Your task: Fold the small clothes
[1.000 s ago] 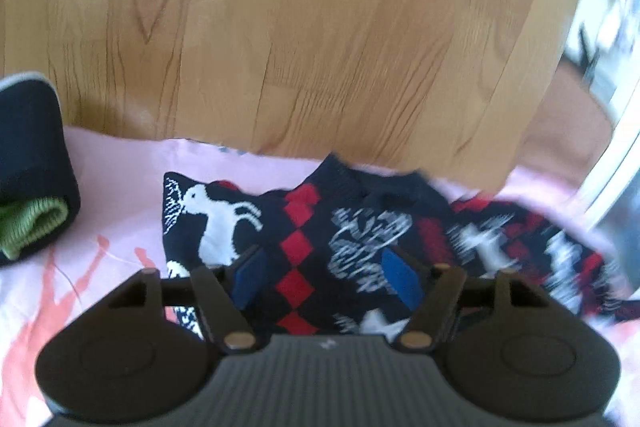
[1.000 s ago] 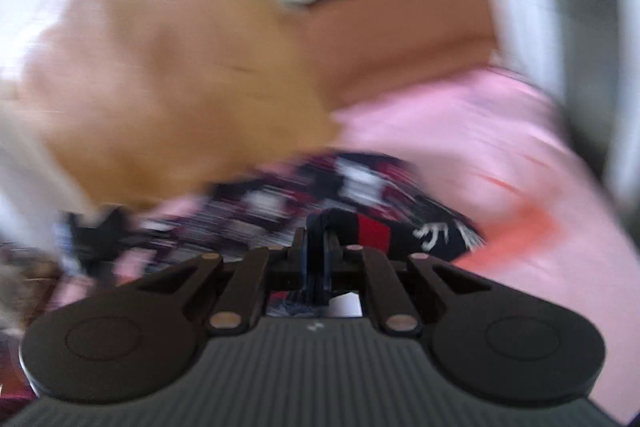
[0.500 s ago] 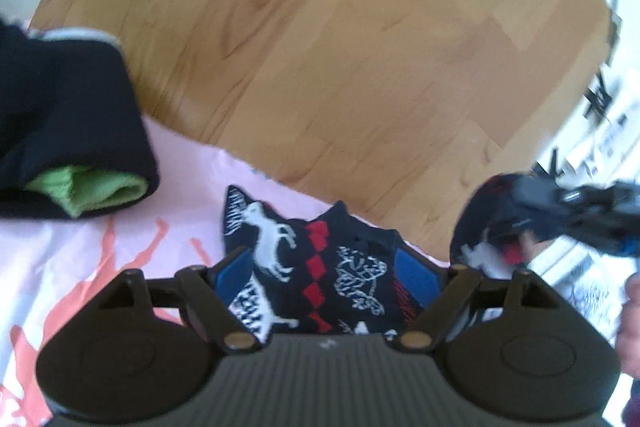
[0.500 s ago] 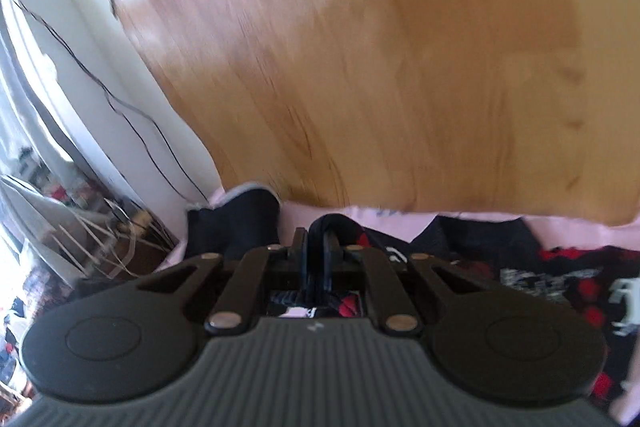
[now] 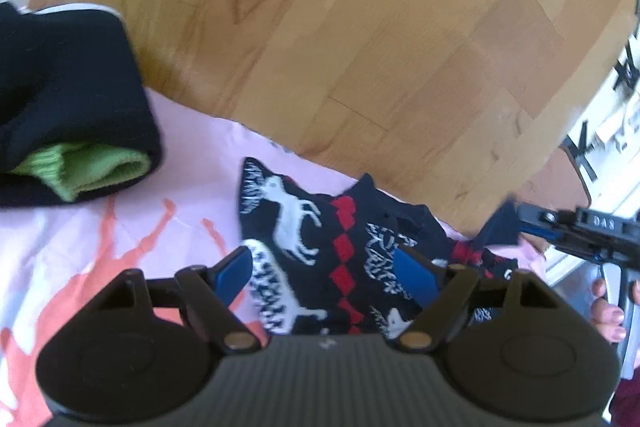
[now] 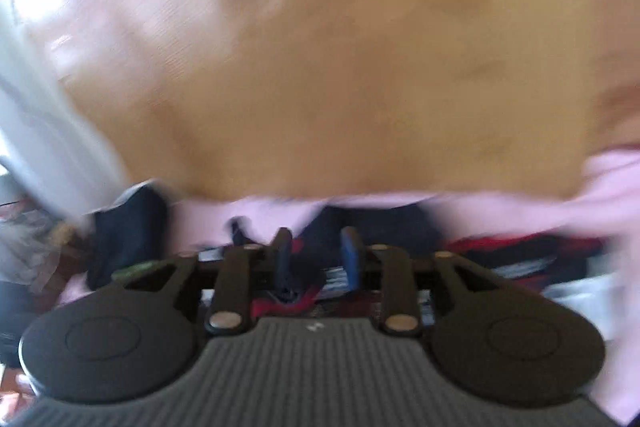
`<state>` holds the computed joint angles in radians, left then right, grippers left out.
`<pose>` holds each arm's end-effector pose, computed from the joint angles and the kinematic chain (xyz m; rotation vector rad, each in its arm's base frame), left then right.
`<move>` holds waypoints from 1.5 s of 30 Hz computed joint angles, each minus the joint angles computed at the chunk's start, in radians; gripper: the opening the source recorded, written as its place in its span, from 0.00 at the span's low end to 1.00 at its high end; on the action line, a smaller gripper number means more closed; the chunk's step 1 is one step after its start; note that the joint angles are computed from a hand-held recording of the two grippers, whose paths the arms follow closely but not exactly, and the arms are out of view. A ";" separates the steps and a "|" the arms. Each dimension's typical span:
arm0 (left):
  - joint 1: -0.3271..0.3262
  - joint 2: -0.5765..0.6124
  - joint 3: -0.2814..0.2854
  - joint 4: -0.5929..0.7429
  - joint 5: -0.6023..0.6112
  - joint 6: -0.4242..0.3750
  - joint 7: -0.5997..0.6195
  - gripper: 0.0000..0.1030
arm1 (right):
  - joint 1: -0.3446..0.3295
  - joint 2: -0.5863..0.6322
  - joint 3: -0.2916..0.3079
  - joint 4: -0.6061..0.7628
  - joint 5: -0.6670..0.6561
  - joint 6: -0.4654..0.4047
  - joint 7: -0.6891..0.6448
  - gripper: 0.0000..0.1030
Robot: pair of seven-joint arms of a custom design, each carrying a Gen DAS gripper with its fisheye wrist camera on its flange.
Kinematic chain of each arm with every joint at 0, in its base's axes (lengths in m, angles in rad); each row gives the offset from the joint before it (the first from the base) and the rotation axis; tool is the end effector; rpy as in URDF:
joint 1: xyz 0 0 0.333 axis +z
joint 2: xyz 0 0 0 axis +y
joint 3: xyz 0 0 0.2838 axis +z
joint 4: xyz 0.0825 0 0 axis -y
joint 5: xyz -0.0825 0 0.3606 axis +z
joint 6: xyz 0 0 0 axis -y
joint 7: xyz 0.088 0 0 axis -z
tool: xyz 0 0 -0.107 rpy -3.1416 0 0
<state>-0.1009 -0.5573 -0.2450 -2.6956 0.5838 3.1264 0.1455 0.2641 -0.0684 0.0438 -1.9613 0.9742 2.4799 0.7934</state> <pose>0.3609 -0.1864 0.4830 -2.1487 1.3222 -1.2757 0.5374 0.1683 0.5440 -1.8640 1.1466 -0.0466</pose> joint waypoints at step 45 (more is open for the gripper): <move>-0.235 0.152 -0.079 0.270 0.282 -0.540 0.005 0.83 | 0.005 -0.111 -0.074 -0.222 0.201 -0.112 -0.164 0.49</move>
